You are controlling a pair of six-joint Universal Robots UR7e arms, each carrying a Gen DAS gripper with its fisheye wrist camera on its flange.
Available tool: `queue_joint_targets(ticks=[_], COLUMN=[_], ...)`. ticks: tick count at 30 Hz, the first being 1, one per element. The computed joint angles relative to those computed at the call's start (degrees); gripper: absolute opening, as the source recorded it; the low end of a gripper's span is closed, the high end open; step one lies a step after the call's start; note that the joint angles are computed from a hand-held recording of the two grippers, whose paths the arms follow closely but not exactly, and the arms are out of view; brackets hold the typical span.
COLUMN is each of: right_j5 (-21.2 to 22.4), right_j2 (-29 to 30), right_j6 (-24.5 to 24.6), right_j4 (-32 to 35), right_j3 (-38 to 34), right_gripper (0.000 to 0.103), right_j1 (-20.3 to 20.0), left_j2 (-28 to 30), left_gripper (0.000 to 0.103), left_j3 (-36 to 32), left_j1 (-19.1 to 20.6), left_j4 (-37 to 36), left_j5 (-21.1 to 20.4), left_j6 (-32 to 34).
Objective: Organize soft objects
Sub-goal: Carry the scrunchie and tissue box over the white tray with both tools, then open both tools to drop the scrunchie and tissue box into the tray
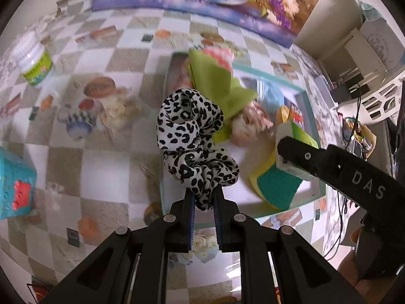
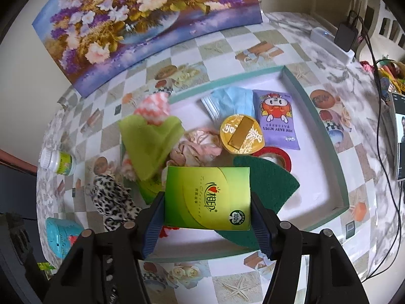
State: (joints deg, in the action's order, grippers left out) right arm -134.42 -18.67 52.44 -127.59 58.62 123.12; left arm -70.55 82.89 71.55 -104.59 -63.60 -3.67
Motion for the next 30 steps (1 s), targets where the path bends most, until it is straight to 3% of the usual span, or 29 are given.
queue_joint_targets(ticks=[11, 20, 25, 30], right_j5=[0.15, -0.37, 0.30, 0.42], right_j2=[0.78, 1.08, 1.19, 0.91], right_j6=[0.22, -0.84, -0.97, -1.23], right_j4=[4.86, 5.46, 5.90, 4.84], right_j3=[-1.95, -2.72, -2.89, -2.30], right_gripper=[0.067, 0.067, 0.068, 0.069], right_j1=[-0.86, -0.67, -0.85, -0.82], left_j2=[0.83, 0.52, 0.39, 0.05], left_gripper=[0.016, 0.029, 0.043, 0.046], left_j3=[-0.20, -0.33, -0.26, 0.00], left_j1=[-0.39, -1.03, -1.19, -1.40], left_j4=[2.75, 2.82, 2.76, 2.22], left_j5=[1.30, 2.08, 2.32, 3.11], left_j6=[-0.44, 0.53, 0.84, 0.90])
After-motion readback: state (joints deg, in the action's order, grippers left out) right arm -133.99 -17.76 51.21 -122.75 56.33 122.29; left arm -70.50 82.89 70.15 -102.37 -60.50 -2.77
